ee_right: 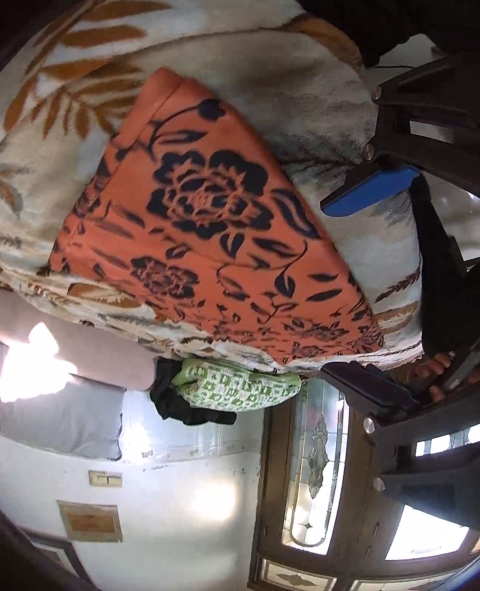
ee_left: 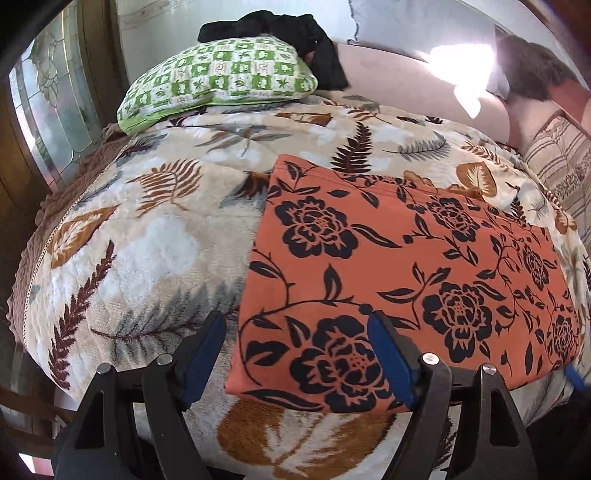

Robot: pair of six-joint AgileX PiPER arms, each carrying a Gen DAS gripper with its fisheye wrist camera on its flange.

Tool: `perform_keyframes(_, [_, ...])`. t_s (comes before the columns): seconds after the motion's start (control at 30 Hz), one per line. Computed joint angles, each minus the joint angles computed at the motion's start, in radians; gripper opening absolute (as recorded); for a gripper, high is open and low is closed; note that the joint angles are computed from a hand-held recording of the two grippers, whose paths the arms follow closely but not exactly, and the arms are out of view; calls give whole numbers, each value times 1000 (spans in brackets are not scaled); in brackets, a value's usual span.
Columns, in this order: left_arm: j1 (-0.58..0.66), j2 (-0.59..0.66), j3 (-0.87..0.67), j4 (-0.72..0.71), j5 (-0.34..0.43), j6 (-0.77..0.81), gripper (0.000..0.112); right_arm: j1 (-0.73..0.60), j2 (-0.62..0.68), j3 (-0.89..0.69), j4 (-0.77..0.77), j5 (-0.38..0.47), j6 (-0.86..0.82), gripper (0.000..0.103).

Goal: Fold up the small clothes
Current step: 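Press the folded blouse flat with both open grippers, smoothing its edges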

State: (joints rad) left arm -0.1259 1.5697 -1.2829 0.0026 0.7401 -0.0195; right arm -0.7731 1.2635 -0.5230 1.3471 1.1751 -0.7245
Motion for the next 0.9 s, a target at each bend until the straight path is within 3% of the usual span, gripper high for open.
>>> perform_keyframes(0.17, [-17,25,1,17,8,-8,80,66,159,-248,15,-32,-6,83])
perform_keyframes(0.27, [-8,38,11,11,8,-3,80,86,281,-375,-59,-155,58,84])
perform_keyframes(0.33, [-1,42,13,5,10,4,80,59,380,-404,-41,-132,92,84])
perform_keyframes(0.63, [-22,48,-19,-55,-3,50,80,47,124,-254,-55,-49,33,84])
perform_keyframes(0.77, [-40,26,-2,-36,4,54,80,104,136,-241,-33,-55,36,84])
perform_keyframes(0.9, [-12,5,14,-52,5,64,80,177,247,-326,49,-65,59,84])
